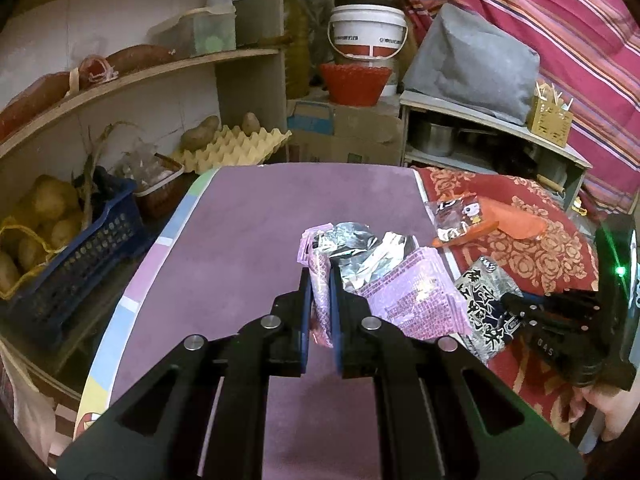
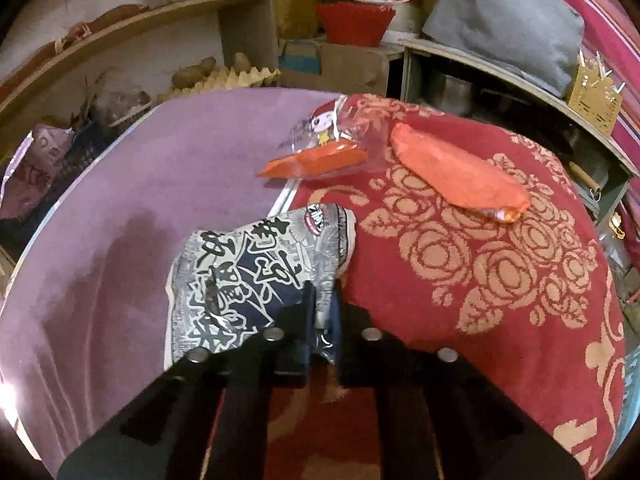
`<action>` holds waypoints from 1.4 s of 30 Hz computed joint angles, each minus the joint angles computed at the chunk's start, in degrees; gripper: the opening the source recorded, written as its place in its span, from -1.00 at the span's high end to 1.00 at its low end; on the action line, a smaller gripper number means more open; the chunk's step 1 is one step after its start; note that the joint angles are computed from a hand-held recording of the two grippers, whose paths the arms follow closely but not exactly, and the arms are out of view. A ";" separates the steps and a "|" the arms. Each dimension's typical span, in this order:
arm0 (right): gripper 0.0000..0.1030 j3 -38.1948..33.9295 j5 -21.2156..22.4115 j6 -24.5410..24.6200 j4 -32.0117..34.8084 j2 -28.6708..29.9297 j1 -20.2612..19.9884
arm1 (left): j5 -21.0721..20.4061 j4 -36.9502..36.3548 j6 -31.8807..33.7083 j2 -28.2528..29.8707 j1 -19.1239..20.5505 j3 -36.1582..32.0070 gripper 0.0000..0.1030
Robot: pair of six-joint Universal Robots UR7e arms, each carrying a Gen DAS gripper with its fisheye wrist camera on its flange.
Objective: Collect trash
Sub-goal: 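Carry both held items over the blue basket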
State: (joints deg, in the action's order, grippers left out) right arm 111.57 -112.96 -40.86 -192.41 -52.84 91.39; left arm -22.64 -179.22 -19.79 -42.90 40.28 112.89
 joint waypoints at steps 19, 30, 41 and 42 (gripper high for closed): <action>0.93 12.31 9.39 0.92 -3.49 -28.81 -12.56 | -8.20 -3.20 7.65 13.85 -6.01 -14.18 0.86; 0.93 14.57 21.45 5.07 1.29 -46.28 -31.01 | -19.12 3.41 11.87 28.99 -11.14 -32.18 0.86; 0.93 14.04 29.37 6.99 5.16 -51.96 -43.63 | -27.75 12.92 11.98 41.80 -13.34 -49.80 0.83; 0.93 13.84 29.43 7.03 5.20 -51.84 -43.85 | -28.12 13.75 11.85 42.81 -13.43 -51.19 0.81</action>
State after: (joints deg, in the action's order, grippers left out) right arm 125.42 -83.53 -33.82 -187.21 -104.69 47.54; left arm -50.76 -165.47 -7.94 -0.09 26.86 61.70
